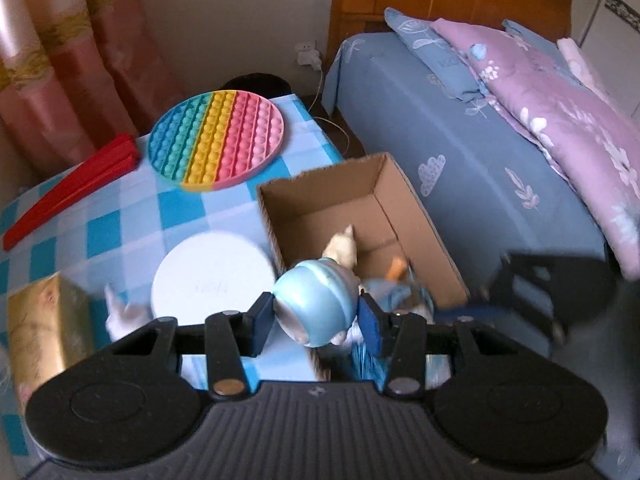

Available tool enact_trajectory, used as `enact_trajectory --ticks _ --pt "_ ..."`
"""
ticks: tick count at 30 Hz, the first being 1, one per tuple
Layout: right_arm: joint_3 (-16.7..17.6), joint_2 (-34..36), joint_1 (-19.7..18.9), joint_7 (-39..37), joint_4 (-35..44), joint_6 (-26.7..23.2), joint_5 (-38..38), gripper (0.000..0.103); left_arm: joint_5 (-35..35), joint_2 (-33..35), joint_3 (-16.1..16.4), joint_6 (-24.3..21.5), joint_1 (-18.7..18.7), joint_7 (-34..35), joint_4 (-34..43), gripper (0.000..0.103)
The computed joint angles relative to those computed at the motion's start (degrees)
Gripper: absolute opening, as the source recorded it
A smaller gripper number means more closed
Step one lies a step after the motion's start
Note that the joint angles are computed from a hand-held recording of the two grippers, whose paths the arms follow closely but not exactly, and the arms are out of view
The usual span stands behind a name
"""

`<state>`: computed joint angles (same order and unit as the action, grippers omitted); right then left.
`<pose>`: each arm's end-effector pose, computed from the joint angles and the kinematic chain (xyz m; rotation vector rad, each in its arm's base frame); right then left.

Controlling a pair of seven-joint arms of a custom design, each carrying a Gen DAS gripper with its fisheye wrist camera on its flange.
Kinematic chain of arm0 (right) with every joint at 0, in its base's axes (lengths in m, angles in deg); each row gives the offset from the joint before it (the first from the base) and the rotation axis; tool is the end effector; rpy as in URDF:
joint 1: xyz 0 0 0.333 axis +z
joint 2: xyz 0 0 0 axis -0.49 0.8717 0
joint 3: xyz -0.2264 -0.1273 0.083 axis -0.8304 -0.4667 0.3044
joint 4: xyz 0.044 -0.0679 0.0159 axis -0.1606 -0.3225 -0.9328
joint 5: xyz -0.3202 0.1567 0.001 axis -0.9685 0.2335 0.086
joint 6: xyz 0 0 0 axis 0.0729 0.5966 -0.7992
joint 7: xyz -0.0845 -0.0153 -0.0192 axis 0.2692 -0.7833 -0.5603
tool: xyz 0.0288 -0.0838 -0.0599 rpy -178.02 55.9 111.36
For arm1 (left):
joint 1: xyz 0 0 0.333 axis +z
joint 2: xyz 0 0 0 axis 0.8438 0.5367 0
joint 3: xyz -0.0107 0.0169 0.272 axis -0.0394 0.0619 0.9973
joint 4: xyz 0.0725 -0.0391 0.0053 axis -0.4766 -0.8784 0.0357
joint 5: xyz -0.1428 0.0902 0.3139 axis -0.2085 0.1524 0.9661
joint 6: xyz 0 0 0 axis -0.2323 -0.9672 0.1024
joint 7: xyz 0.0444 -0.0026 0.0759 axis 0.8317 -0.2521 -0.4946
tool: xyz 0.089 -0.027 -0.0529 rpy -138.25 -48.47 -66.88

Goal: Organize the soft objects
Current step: 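Carry the cork and plush to the box and open the right gripper inside, then open the left gripper over the box to release the blue plush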

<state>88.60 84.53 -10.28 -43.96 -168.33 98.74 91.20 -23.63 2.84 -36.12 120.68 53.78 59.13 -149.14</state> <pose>0.4948 0.2478 0.3164 -2.5549 0.6949 -0.2067 0.4966 -0.0854 0.3641 -1.7819 2.1134 -0.6136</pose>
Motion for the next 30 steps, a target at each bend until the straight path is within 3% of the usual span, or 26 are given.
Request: enact_trajectory --ticks 7,9,11,12,18,23,27,30 --pt "0.23 -0.32 -0.48 -1.74 -0.27 0.02 2.48 0.084 3.7 8.16 -1.76 -2.3 1.11 -3.35 8.64 0.046" --pt "0.17 -0.33 -0.56 -1.89 -0.15 -0.12 2.85 0.084 3.22 9.54 -2.76 -2.81 1.88 -2.72 10.13 0.052" --pt "0.11 -0.28 -0.6 -1.76 0.0 -0.34 3.2 0.084 0.63 10.08 -3.97 -4.47 3.03 -1.34 11.17 0.069" --pt "0.11 -0.22 -0.68 -1.86 0.1 -0.53 3.46 0.084 -0.13 9.88 -4.19 -4.11 3.23 -1.51 10.83 0.07" --pt "0.03 -1.06 -0.19 -0.66 -0.73 0.12 3.71 0.084 -4.06 5.79 -4.84 -1.89 3.54 1.39 6.67 0.076" --pt "0.19 -3.55 0.56 0.24 -2.81 1.29 4.82 0.087 -5.43 -0.69 -2.86 1.18 1.37 2.79 0.07 0.084" --pt "0.32 -6.47 2.03 0.99 -5.73 4.0 5.92 0.093 -8.49 -7.05 0.56 4.29 -1.9 5.35 -6.82 0.09" --pt "0.11 -8.14 3.62 3.87 -7.82 6.38 4.58 0.097 -3.65 -12.76 0.41 8.39 -0.57 0.83 -13.89 0.092"
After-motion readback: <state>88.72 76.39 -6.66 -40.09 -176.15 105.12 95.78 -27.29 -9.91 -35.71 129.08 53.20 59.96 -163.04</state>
